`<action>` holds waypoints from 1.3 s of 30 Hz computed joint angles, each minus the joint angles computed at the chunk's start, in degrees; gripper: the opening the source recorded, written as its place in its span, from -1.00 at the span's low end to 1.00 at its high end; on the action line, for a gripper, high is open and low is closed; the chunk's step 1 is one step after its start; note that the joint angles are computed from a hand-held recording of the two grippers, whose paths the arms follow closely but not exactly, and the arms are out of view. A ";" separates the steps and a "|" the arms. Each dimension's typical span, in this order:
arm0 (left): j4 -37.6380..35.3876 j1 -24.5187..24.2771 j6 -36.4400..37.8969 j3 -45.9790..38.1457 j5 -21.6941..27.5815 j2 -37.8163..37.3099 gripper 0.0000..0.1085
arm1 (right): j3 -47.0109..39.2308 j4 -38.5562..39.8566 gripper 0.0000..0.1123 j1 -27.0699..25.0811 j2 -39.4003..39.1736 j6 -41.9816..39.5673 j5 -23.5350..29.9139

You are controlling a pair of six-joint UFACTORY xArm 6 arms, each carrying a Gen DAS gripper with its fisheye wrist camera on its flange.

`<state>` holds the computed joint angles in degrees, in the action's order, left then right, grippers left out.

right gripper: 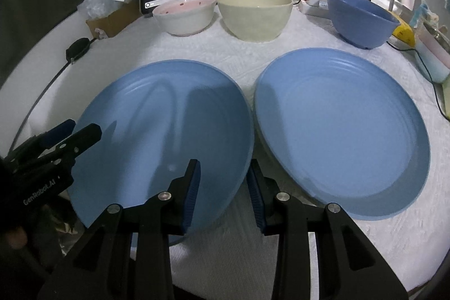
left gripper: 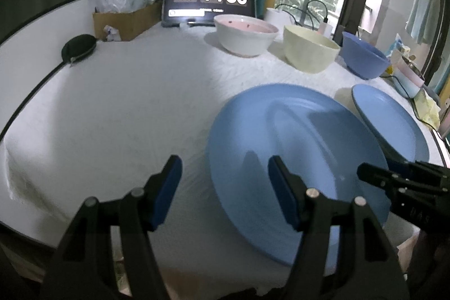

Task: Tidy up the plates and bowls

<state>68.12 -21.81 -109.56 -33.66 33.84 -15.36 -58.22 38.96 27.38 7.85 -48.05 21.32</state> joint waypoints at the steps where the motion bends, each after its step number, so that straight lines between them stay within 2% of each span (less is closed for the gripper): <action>1: 0.20 0.23 -0.12 0.05 -0.28 0.17 0.19 | -0.04 -0.27 -0.40 0.07 0.23 0.19 -0.27; 2: 0.56 0.41 -0.39 0.09 -0.54 0.36 0.16 | -0.12 -0.59 -0.43 0.16 0.47 0.40 -0.55; 4: 0.51 1.00 -0.10 0.17 -1.69 0.83 -0.09 | -0.14 -0.28 -0.46 0.49 0.75 -0.11 -1.41; 7: 1.28 0.98 -0.24 0.06 -1.78 1.29 -0.29 | -0.54 0.70 -0.49 0.89 1.11 -1.66 -1.36; 10: 1.70 1.30 -0.42 0.23 -2.14 1.12 -0.34 | -0.84 0.71 -0.50 1.18 1.46 -2.06 -1.83; 20: -0.18 1.41 1.49 1.26 -0.75 -1.23 -0.37 | -1.63 1.89 -0.51 1.75 1.57 -3.55 -1.46; 39: -2.69 -2.08 5.65 -2.21 4.50 -3.16 -0.37 | -2.27 10.61 -0.51 -0.02 -1.54 -9.94 0.21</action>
